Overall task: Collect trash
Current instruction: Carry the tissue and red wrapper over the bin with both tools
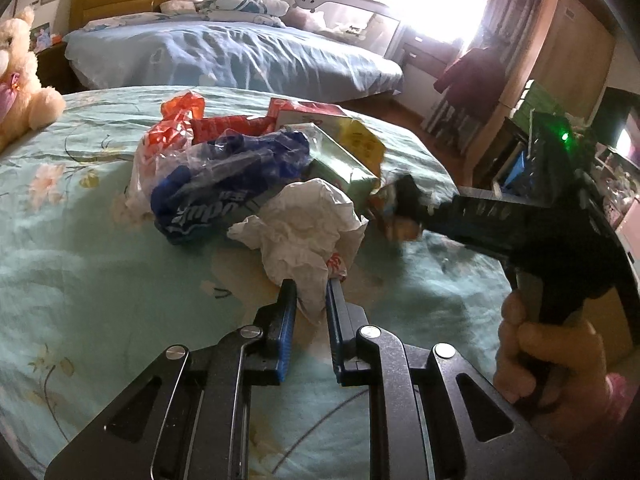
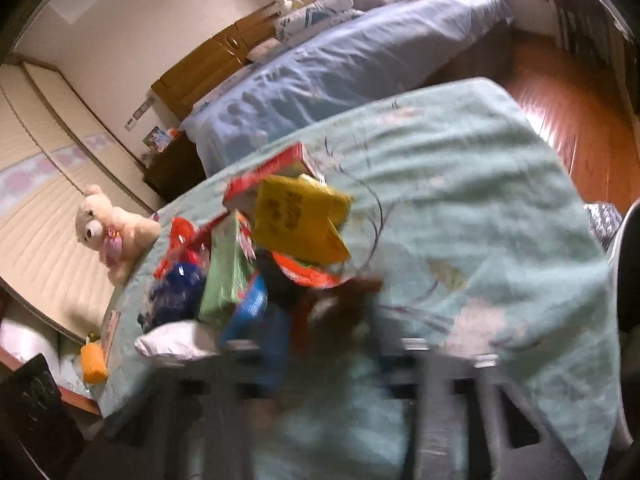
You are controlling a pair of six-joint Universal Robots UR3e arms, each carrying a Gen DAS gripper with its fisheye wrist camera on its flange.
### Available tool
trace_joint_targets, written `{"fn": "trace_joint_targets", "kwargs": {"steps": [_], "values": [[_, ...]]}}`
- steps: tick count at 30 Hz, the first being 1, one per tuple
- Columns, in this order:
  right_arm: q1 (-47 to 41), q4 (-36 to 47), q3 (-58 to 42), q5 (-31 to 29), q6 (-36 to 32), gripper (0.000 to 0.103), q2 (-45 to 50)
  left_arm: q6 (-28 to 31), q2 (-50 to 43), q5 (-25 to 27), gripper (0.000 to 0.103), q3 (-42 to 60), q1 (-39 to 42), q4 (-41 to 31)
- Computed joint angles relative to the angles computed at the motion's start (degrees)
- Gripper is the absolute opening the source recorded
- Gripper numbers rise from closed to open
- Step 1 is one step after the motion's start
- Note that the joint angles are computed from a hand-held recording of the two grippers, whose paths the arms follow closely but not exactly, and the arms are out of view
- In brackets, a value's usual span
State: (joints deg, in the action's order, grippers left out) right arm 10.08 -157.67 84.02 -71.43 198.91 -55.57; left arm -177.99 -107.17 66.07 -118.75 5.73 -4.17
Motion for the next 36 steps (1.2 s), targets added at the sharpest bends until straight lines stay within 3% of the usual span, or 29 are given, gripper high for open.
{"fn": "trace_joint_targets", "kwargs": {"steps": [19,36], "values": [[-10.67,-10.3,35.18,1.74,-3.78,0.003,-27.54,-1.24,-0.52,0.05,0.014,5.46,-11.06,-2.54],[-30.58,-2.91,52.56,5.38,-13.46,0.003,-48.12,-3.15,-9.91,3.29,0.014,22.55,-24.59,-10.42]]}}
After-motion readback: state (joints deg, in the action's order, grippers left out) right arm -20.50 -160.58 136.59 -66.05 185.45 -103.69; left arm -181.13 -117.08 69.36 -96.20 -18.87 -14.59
